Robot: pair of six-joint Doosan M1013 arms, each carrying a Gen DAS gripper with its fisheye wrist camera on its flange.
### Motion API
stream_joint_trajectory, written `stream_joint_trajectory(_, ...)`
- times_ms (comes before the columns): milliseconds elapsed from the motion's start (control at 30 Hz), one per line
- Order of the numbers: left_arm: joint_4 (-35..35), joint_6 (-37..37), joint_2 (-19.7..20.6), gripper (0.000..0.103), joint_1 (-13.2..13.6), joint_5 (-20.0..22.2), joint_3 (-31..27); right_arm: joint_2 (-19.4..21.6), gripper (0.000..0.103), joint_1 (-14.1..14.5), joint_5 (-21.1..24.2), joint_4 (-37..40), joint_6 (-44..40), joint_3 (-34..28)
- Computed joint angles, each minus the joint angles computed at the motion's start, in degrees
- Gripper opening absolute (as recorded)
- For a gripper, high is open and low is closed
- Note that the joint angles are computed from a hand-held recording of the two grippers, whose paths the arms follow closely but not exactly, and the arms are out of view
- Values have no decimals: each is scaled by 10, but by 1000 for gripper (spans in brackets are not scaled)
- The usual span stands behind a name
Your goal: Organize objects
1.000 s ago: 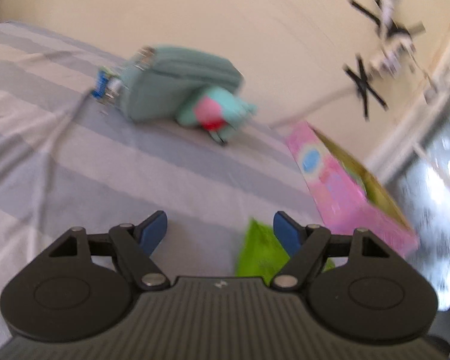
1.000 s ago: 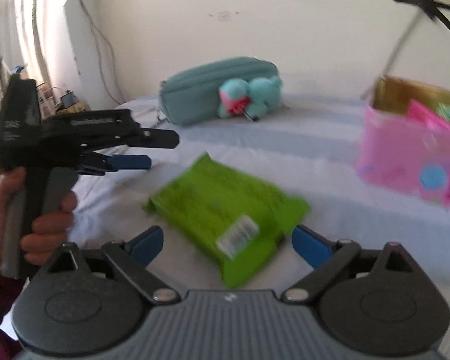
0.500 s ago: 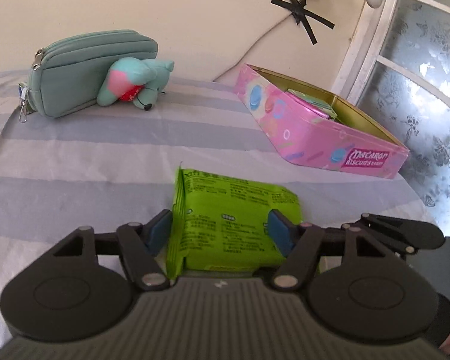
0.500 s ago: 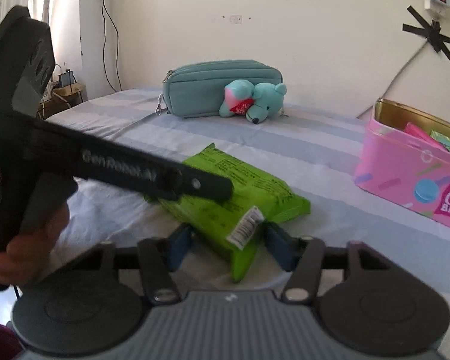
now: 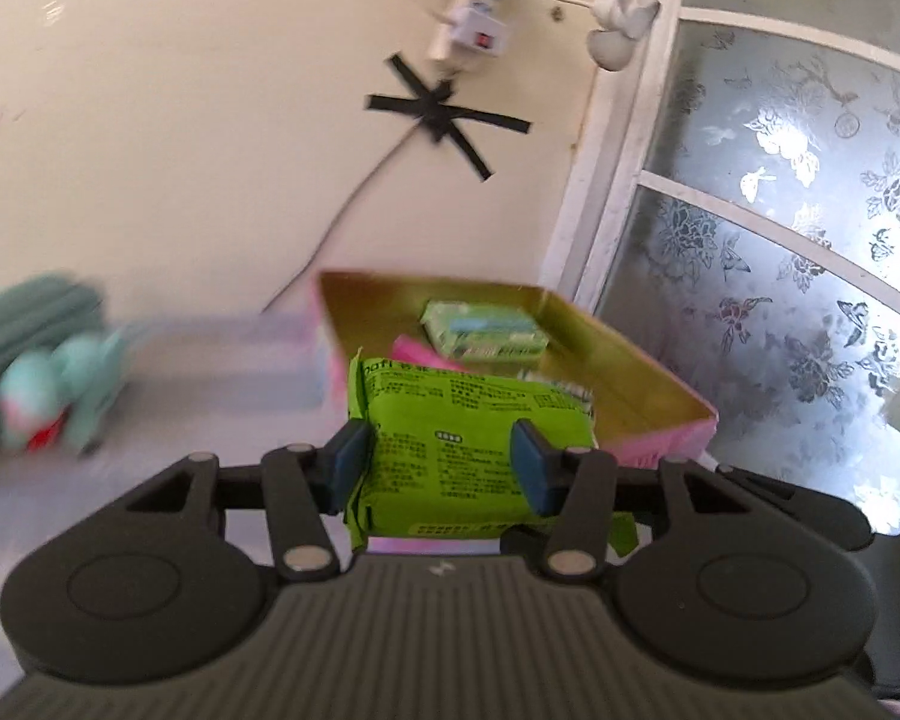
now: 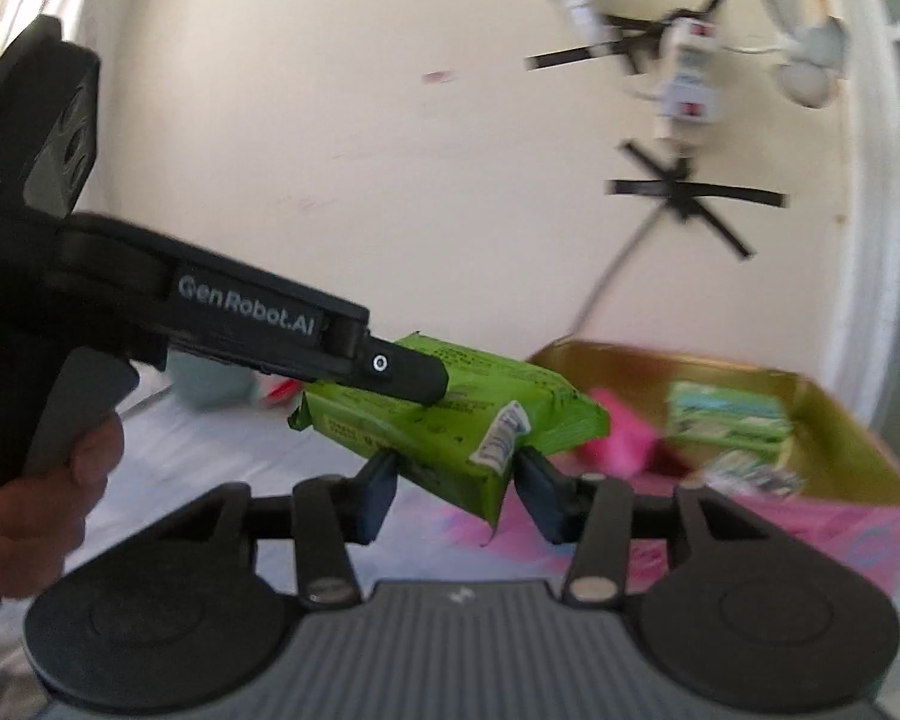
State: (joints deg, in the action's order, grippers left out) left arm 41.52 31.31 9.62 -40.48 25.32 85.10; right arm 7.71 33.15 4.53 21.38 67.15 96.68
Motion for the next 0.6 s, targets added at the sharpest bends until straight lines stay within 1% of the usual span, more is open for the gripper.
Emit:
stream_joint_trajectory(67, -45, 45, 24, 54, 5, 13, -34, 13, 45, -16, 22, 13, 2, -20)
stream_joint_trajectory(100, -75, 71, 36, 54, 9, 24, -51, 19, 45, -24, 40, 36, -11, -30)
stream_joint_trajectory(167, -140, 128, 61, 54, 17, 53, -88, 35, 45, -41, 89, 59, -5, -59)
stream_joint_trajectory(233, -200, 179, 84, 55, 26, 95, -125, 54, 45, -60, 149, 85, -9, -92)
stream_joint_trajectory(300, -260, 223, 111, 55, 37, 147, -169, 75, 45, -76, 210, 95, 4, -128)
stream_joint_trajectory(333, -292, 242, 125, 55, 44, 169, -193, 81, 45, -80, 235, 76, 30, -140)
stream_joint_trajectory(367, -309, 250, 136, 55, 48, 183, -209, 91, 45, -86, 256, 71, 45, -158)
stream_joint_trajectory(433, -306, 252, 153, 55, 51, 195, -232, 99, 46, -85, 263, 33, 80, -169)
stream_joint_trajectory(467, -293, 250, 162, 54, 49, 202, -243, 106, 50, -82, 260, -7, 118, -178)
stream_joint_trajectory(533, -250, 233, 178, 54, 43, 217, -262, 110, 57, -79, 233, -51, 166, -177)
stream_joint_trajectory(600, -198, 201, 183, 54, 35, 224, -265, 106, 61, -77, 196, -59, 187, -164)
